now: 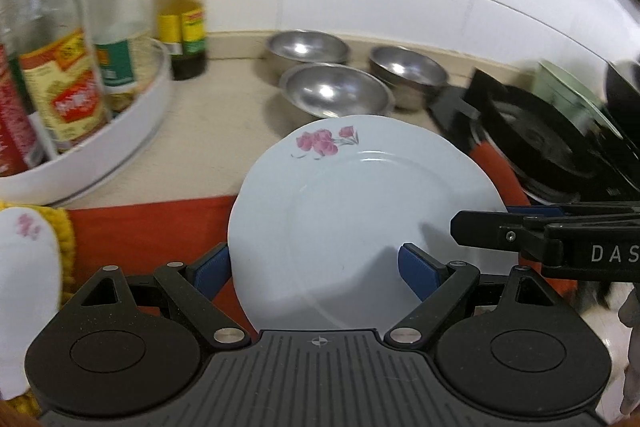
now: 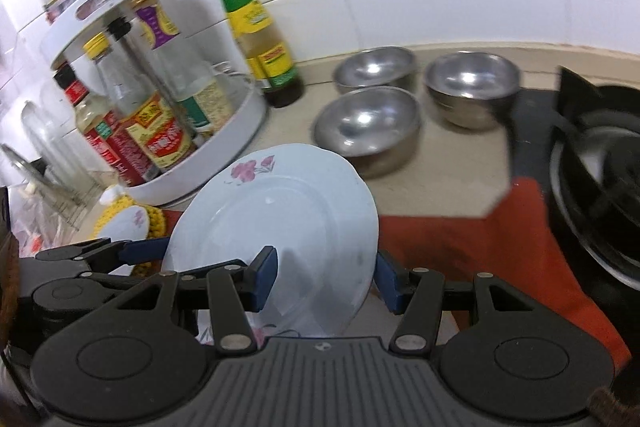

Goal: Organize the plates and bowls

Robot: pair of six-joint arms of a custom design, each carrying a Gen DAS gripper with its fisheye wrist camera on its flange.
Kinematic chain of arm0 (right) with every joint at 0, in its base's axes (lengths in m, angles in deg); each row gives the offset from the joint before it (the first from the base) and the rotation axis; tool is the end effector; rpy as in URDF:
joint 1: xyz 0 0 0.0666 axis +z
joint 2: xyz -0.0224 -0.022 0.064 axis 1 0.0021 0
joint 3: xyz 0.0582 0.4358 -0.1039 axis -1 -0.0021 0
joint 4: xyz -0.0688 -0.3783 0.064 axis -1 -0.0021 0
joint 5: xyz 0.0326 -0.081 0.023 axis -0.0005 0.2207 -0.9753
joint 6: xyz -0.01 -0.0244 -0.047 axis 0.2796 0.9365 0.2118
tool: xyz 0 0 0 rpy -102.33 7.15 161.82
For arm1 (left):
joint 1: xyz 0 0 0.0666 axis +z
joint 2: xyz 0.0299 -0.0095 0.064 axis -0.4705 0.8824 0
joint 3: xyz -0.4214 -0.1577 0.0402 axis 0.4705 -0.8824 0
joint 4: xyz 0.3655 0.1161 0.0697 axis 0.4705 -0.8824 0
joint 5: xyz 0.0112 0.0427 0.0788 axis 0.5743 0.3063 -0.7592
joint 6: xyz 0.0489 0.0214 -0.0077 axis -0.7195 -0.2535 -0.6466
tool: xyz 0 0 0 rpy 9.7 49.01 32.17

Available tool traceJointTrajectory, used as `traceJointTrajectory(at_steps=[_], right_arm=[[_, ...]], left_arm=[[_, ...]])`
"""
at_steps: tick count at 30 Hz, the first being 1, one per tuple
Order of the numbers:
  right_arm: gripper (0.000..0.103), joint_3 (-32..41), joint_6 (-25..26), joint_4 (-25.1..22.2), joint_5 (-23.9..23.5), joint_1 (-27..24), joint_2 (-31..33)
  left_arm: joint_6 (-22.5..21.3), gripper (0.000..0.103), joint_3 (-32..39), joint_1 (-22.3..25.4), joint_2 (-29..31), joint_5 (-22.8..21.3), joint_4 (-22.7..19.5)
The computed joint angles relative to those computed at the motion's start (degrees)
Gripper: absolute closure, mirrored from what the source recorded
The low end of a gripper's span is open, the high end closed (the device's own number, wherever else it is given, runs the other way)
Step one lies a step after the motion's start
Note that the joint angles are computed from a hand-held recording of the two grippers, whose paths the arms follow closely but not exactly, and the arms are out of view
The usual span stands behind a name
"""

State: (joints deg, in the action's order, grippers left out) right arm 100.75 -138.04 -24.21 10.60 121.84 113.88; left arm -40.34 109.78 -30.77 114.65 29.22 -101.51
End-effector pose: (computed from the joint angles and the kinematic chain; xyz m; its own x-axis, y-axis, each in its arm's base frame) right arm 0.4787 0.2790 0.4663 -0.5281 0.5711 -0.6285 0.4418 0.8168 0.3710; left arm 0.6665 -0.0528 0.4627 -0.4759 0.5767 -0.6641 0.8250 0.5543 -0.1098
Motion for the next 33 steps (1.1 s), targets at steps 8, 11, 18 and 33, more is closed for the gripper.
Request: traceJointTrajectory(at_steps=[8,11,18,33], right_arm=[[0.053,-2.6,-11.7,-7.0,4.3,3.5,-2.1],[0.053,-3.3,-15.1,-9.5,5.3,4.6,-2.5],[0.053,-5.3,-19.9,-12.1,5.6,5.7,-3.2],[0.053,-6.7,-16.1,-11.5,8.9,4.3,-4.7]], left_arm=[[-7.7,0.012,-3.5,-0.9,-1.2,0.5,-4.1],[-9.8,0.013,-4.9,-1.2,-1.7,0.1,-4.8],[-11.2,0.015,-6.0,-1.9,-1.7,-0.8,-6.0],[-9.5,0.014,-7.1,-2.0,-3.0,1.1,-2.7]])
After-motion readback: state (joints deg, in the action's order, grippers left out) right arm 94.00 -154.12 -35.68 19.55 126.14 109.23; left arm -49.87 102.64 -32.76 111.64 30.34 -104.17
